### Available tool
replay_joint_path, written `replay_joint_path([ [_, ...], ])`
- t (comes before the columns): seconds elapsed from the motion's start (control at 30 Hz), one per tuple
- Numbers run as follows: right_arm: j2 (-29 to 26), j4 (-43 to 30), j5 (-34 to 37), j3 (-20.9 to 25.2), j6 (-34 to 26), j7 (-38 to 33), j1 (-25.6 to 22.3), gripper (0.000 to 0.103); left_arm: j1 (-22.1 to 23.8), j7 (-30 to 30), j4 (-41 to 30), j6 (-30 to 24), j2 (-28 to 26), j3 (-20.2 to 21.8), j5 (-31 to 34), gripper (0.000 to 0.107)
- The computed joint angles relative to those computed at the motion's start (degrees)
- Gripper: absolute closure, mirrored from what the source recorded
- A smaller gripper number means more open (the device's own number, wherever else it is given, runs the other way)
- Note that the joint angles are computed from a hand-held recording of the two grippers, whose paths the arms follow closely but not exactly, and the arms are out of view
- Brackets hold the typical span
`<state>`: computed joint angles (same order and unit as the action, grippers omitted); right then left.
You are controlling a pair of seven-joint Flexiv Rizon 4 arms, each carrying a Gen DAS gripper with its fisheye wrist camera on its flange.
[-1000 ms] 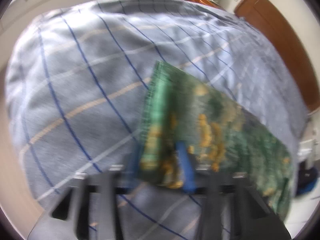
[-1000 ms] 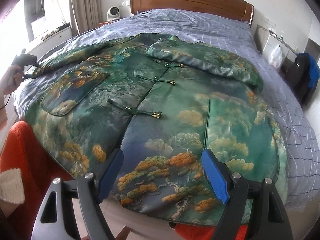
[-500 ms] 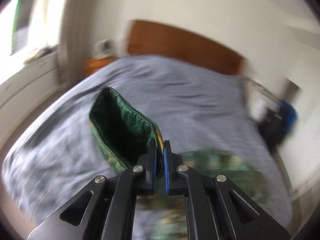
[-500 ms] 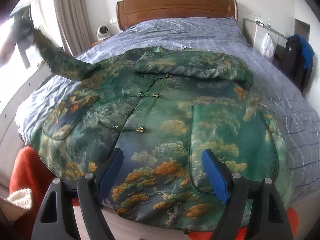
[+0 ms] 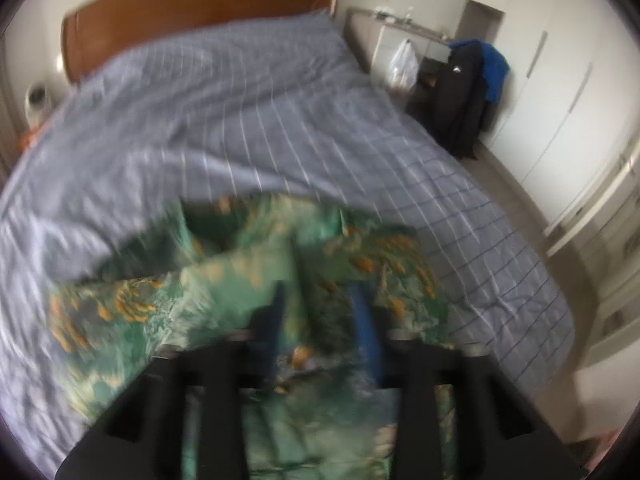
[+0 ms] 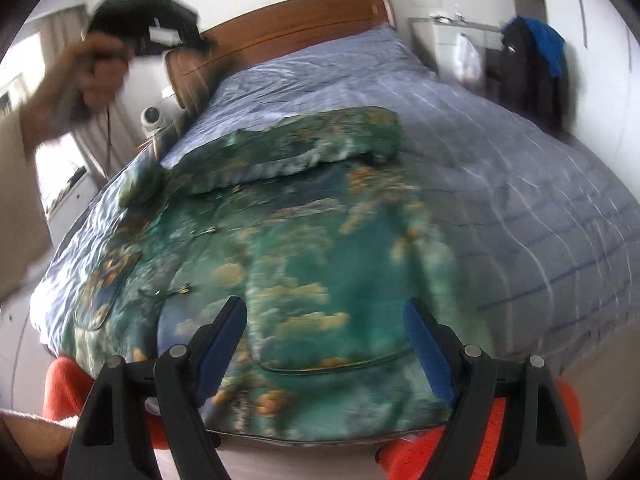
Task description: Fold large clothes
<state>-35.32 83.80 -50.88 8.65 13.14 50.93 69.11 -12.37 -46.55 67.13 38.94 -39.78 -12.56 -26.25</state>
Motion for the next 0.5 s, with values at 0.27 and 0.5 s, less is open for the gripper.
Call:
replay_joint_path([
  [0.27, 10.3, 15.3, -14.7, -0.2, 20.7, 8.8, -9.4, 0.023, 8.1, 4.0, 3.6, 5.4, 1.1, -1.1, -9.4, 0.023],
  [0.5, 1.0, 6.3, -32.2, -7.2, 62.0, 8.7, -28.2, 0.028, 14.9, 6.8, 7.8, 9.5, -0.3, 4.6, -4.4, 0.021],
])
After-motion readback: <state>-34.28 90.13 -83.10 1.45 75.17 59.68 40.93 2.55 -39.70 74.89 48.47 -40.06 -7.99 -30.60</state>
